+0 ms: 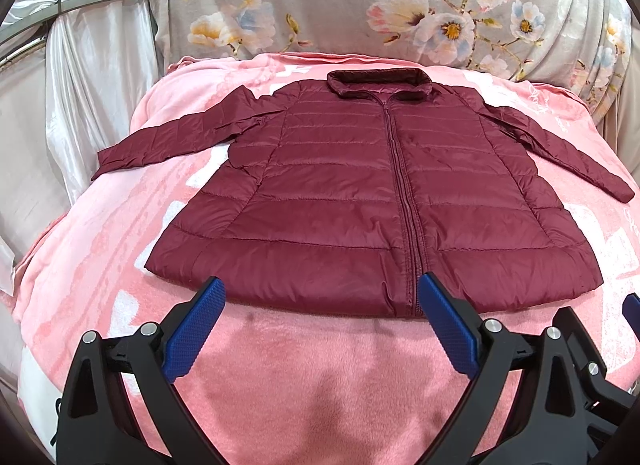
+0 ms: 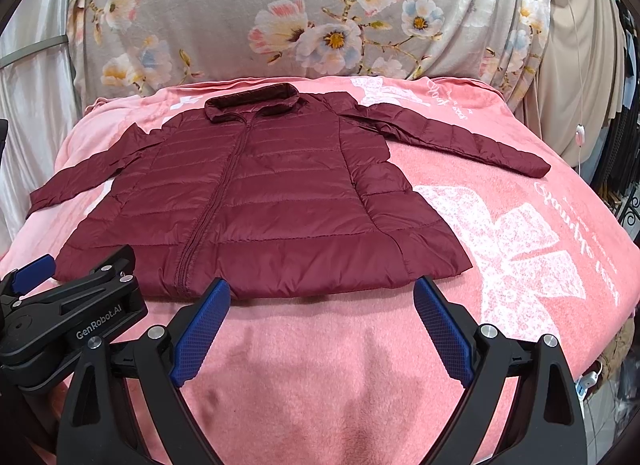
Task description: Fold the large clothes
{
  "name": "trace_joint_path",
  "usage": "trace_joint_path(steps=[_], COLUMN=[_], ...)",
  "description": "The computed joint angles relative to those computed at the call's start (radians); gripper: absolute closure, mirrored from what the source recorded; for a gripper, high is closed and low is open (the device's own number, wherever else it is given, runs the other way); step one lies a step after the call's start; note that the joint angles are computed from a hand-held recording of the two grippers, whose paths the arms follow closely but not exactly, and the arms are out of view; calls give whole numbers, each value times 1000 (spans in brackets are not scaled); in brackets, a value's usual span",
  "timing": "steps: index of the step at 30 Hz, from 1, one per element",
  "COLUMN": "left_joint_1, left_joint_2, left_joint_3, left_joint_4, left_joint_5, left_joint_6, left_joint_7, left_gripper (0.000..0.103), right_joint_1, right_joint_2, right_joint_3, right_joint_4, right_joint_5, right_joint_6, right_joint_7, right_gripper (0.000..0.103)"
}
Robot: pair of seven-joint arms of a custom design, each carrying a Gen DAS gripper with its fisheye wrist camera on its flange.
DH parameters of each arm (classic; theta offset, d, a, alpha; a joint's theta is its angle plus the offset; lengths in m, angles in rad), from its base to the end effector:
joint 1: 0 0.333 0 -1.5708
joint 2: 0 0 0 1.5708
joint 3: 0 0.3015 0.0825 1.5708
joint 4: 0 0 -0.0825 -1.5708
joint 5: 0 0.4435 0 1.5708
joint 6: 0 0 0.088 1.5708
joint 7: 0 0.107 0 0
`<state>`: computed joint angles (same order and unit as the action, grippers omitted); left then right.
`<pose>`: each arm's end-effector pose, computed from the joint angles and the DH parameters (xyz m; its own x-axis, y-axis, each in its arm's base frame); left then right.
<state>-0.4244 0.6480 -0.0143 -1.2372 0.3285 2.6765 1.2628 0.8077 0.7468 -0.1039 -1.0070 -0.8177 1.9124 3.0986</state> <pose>0.7509 -0.3595 0.4508 -0.3151 -0.9455 -0.0820 -0.6296 0.2729 -0.7274 0.6434 0.5169 0.4347 -0.5322 -0.8466 -0.0062 -0.5426 0.3467 -0.7651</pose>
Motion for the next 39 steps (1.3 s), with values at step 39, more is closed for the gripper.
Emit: trace_joint_path(steps=[39], left_joint_1=[16], left_joint_2=[125], left_joint_3=[-32], left_joint_4=[173], left_joint_5=[-53], left_joint_6=[-95], left_joint_7=[86], left_gripper=[11], right_joint_1=[-53], right_joint_2=[1], right_joint_3=[8], right_joint_4=[-33], right_joint_5=[58], right_joint_6=[91], right_joint_7=[-26], right_gripper=[11])
